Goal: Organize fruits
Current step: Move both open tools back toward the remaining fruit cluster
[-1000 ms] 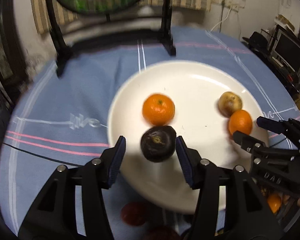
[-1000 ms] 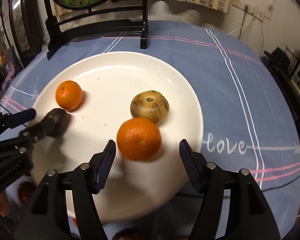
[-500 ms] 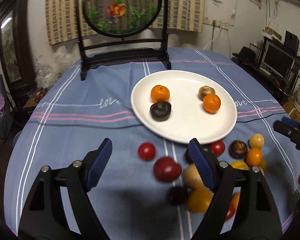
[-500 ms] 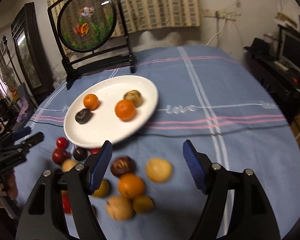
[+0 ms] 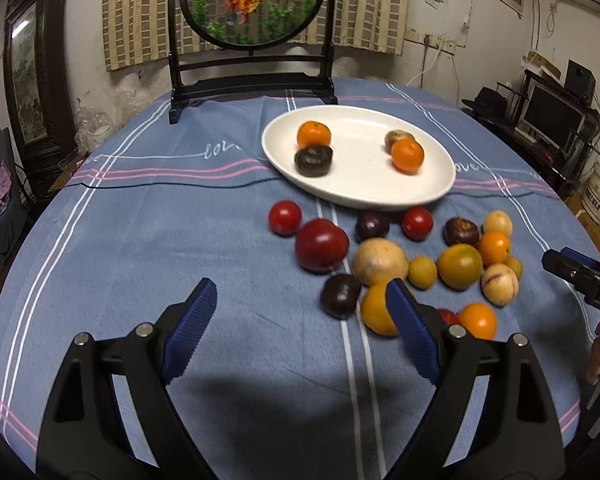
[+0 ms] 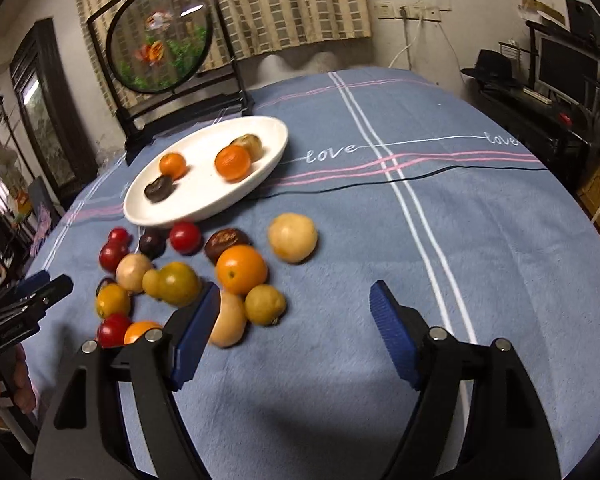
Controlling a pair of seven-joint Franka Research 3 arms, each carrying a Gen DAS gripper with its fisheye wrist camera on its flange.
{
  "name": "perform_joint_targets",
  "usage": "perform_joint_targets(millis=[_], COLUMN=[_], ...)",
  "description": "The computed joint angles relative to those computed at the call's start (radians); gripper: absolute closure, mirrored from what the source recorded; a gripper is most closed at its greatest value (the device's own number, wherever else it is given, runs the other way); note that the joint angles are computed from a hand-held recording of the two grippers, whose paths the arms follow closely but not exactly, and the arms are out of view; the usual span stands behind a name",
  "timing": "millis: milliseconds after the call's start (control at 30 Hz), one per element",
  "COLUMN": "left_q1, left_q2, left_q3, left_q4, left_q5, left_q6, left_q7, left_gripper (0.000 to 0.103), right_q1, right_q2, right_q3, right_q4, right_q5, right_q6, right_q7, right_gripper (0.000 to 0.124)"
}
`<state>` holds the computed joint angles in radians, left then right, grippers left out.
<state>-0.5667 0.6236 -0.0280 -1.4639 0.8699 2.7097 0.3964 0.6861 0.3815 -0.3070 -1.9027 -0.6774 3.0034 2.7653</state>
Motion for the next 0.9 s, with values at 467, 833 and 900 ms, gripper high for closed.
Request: perform_joint_targets(millis=[467,833,900], left_q1=[0.007,0.012,0.011], left_q2=[0.002,-0.005,-0.004], left_q3=[-0.01,-0.017,-0.018], left_q4=[-0.018,-0.045,-0.046], left_q5=[-0.036,-0.046,-0.053], left_q6=[0.024,0.044,0.043], left_q7=[0.013,0.044,0.05], left_gripper=[0.013,0.012,0.012], right_q1=[-0.017,-0.019,-0.017], right_q2=[0.016,0.016,0.014], right_q3=[0.051,0.059,0.057], right_q4=[-0.011,-0.031,-0.039], right_q5=[0.148,0.271,0.297], right_q6=[0.003,0.031,0.042], right_q7=[-0.153,-0.258,-0.275], right_gripper=[0.046,0.046,0.046])
